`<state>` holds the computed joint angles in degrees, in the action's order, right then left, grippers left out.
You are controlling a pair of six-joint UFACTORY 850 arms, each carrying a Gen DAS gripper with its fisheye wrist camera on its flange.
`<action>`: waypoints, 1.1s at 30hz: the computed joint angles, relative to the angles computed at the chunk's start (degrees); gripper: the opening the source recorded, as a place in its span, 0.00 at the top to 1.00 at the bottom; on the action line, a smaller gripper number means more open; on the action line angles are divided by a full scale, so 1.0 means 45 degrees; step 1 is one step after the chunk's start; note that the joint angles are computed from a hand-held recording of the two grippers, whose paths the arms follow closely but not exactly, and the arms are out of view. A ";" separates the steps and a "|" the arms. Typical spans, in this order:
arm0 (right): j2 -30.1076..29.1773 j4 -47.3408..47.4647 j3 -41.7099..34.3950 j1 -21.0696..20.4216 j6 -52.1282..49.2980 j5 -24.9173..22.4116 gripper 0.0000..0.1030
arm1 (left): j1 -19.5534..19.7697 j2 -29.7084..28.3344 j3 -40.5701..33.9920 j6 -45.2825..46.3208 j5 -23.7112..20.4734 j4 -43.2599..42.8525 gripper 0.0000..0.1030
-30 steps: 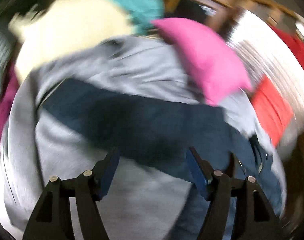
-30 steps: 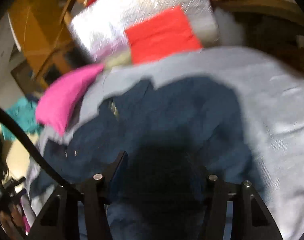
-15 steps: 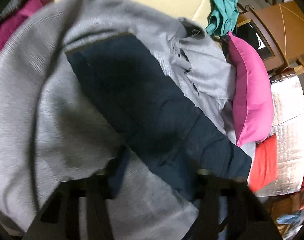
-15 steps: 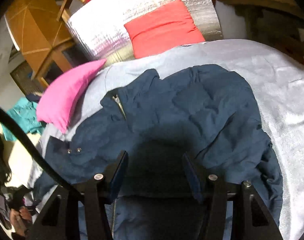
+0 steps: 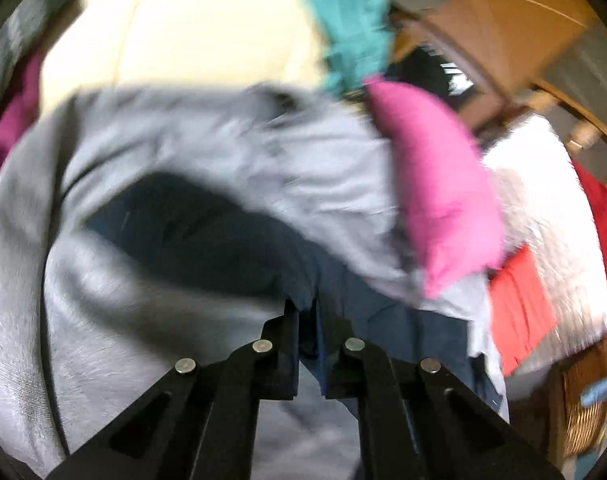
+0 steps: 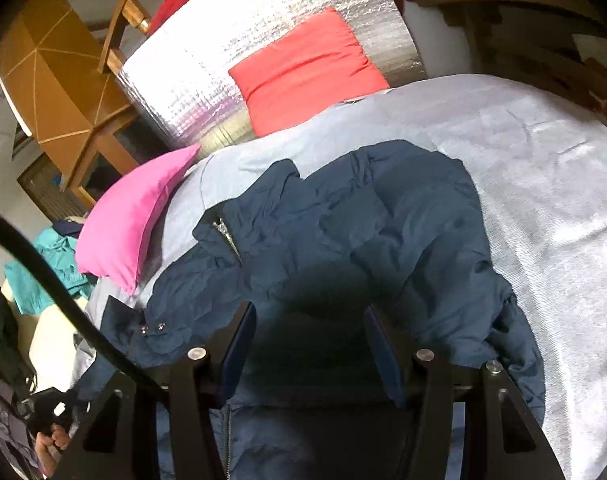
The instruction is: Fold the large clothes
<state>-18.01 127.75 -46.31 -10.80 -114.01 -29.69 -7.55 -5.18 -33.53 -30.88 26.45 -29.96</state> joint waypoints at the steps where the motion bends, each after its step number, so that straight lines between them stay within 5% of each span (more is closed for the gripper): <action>1: 0.0021 0.0010 0.0023 -0.0047 0.0007 -0.0054 0.42 | -0.0316 0.0203 -0.0023 0.0871 0.0232 -0.0581 0.94; 9: 0.0150 -0.0076 0.0144 -0.0456 0.0198 -0.0301 0.42 | -0.3400 0.0719 -0.0859 0.6248 0.2535 -0.2658 0.94; 18: 0.0126 -0.0686 0.0147 -0.1200 0.1180 -0.0698 0.42 | -0.5208 -0.1234 -0.2726 0.6875 0.2563 -0.0425 0.94; 24: 0.0073 -0.0850 0.0099 -0.1592 0.1437 -0.0828 0.42 | -0.5797 -0.2912 -0.4338 0.6142 0.1344 0.1494 0.95; 30: 0.0014 -0.1156 -0.0029 -0.1974 0.1875 -0.0901 0.42 | -0.6305 -0.4528 -0.5957 0.6443 -0.1105 0.1925 0.91; 31: -0.0005 -0.1187 -0.0052 -0.2022 0.1927 -0.0896 0.42 | -0.6243 -0.4825 -0.6358 0.5970 -0.2014 0.2515 0.88; 33: -0.0038 -0.1281 -0.0092 -0.2096 0.2077 -0.0870 0.42 | -0.6239 -0.5168 -0.6818 0.5632 -0.3533 0.2953 0.61</action>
